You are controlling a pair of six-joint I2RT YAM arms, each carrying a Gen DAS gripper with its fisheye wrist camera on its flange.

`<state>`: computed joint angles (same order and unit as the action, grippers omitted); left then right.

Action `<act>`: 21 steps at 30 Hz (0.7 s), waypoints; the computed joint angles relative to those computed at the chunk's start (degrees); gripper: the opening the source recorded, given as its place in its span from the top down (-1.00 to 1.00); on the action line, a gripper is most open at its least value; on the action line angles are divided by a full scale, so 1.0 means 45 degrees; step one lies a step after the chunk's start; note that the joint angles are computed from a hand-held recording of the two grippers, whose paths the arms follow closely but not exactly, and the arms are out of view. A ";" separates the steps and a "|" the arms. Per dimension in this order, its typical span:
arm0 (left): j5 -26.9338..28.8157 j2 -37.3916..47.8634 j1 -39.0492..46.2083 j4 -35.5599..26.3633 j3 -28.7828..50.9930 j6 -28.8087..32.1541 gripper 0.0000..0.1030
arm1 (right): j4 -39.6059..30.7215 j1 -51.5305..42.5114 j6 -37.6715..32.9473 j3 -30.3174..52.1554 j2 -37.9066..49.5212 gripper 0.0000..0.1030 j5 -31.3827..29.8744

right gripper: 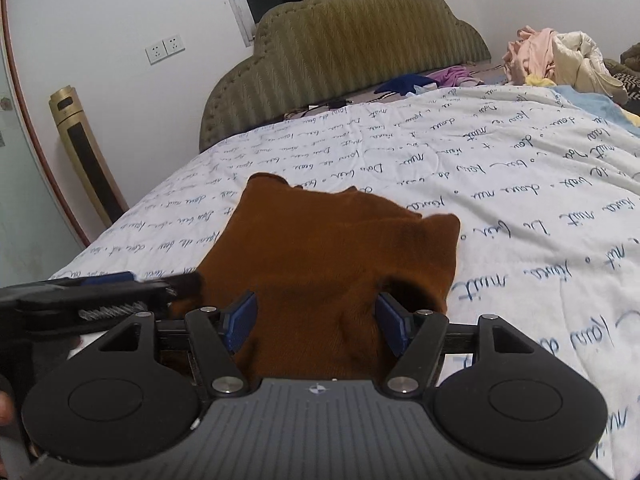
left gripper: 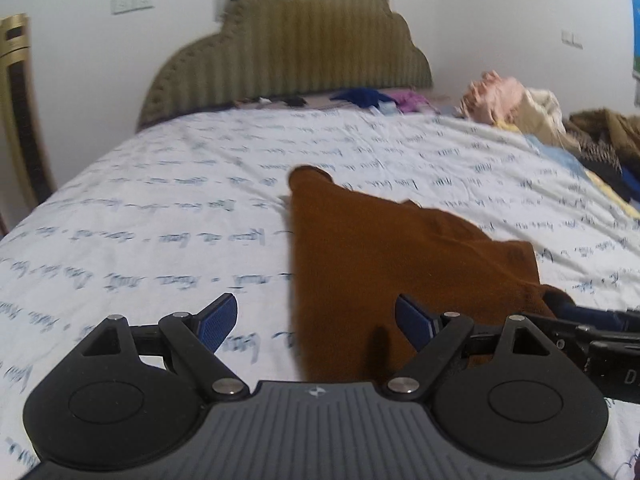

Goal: Fold small clothes

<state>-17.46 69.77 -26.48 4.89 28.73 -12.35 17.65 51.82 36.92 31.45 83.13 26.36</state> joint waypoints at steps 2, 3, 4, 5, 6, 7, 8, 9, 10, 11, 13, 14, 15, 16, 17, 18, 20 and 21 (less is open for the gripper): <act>0.0018 -0.1152 0.0148 -0.0296 -0.0563 -0.0089 -0.68 | -0.0123 0.0307 0.0114 -0.0109 -0.0155 -0.30 0.0275; 0.0159 -0.1643 0.0306 -0.0489 -0.0748 -0.0125 -0.68 | -0.0225 0.0452 0.0211 -0.0148 -0.0247 -0.31 0.0415; 0.0410 -0.2273 0.0491 -0.0712 -0.0984 -0.0176 -0.68 | -0.0287 0.0529 0.0224 -0.0176 -0.0319 -0.31 0.0448; 0.0710 -0.2914 0.0683 -0.0832 -0.1258 -0.0133 -0.68 | -0.0392 0.0676 0.0268 -0.0193 -0.0397 -0.31 0.0561; 0.0875 -0.3570 0.0788 -0.0936 -0.1539 -0.0065 -0.68 | -0.0487 0.0845 0.0328 -0.0211 -0.0476 -0.31 0.0741; 0.0822 -0.4183 0.0791 -0.1029 -0.1791 -0.0018 -0.69 | -0.0534 0.1012 0.0334 -0.0275 -0.0590 -0.33 0.0888; 0.0764 -0.4855 0.0804 -0.1079 -0.2089 0.0084 -0.76 | -0.0588 0.1206 0.0335 -0.0305 -0.0659 -0.36 0.1040; 0.0870 -0.5488 0.0878 -0.1098 -0.2363 0.0290 -0.82 | -0.0659 0.1374 0.0370 -0.0318 -0.0707 -0.37 0.1200; 0.0939 -0.6041 0.0890 -0.1246 -0.2536 0.0416 -0.87 | -0.0728 0.1528 0.0416 -0.0343 -0.0757 -0.37 0.1318; 0.0881 -0.6462 0.0901 -0.1497 -0.2602 0.0379 -0.87 | -0.0807 0.1659 0.0444 -0.0342 -0.0782 -0.37 0.1368; 0.1176 -0.7225 0.1116 -0.1853 -0.2748 0.0364 -0.87 | -0.1005 0.1951 0.0595 -0.0315 -0.0805 -0.37 0.1624; 0.1372 -0.7507 0.1230 -0.2026 -0.2791 0.0377 -0.87 | -0.1088 0.2067 0.0625 -0.0294 -0.0809 -0.37 0.1696; 0.1390 -0.7696 0.1292 -0.2239 -0.2781 0.0326 -0.87 | -0.1159 0.2193 0.0703 -0.0291 -0.0815 -0.37 0.1798; 0.1449 -0.7994 0.1366 -0.2296 -0.2896 0.0317 -0.87 | -0.1210 0.2285 0.0772 -0.0303 -0.0845 -0.37 0.1892; 0.1510 -0.8212 0.1460 -0.2287 -0.3000 0.0348 -0.87 | -0.1261 0.2358 0.0800 -0.0325 -0.0899 -0.37 0.1953; 0.1529 -0.8355 0.1551 -0.2428 -0.3016 0.0379 -0.86 | -0.1333 0.2439 0.0845 -0.0330 -0.0947 -0.38 0.2047; 0.1939 -0.8621 0.1965 -0.2605 -0.3082 0.0358 -0.86 | -0.1492 0.2635 0.1010 -0.0338 -0.1052 -0.39 0.2286; 0.1913 -0.8605 0.2056 -0.2715 -0.3050 0.0314 -0.86 | -0.1528 0.2664 0.1054 -0.0362 -0.1111 -0.40 0.2317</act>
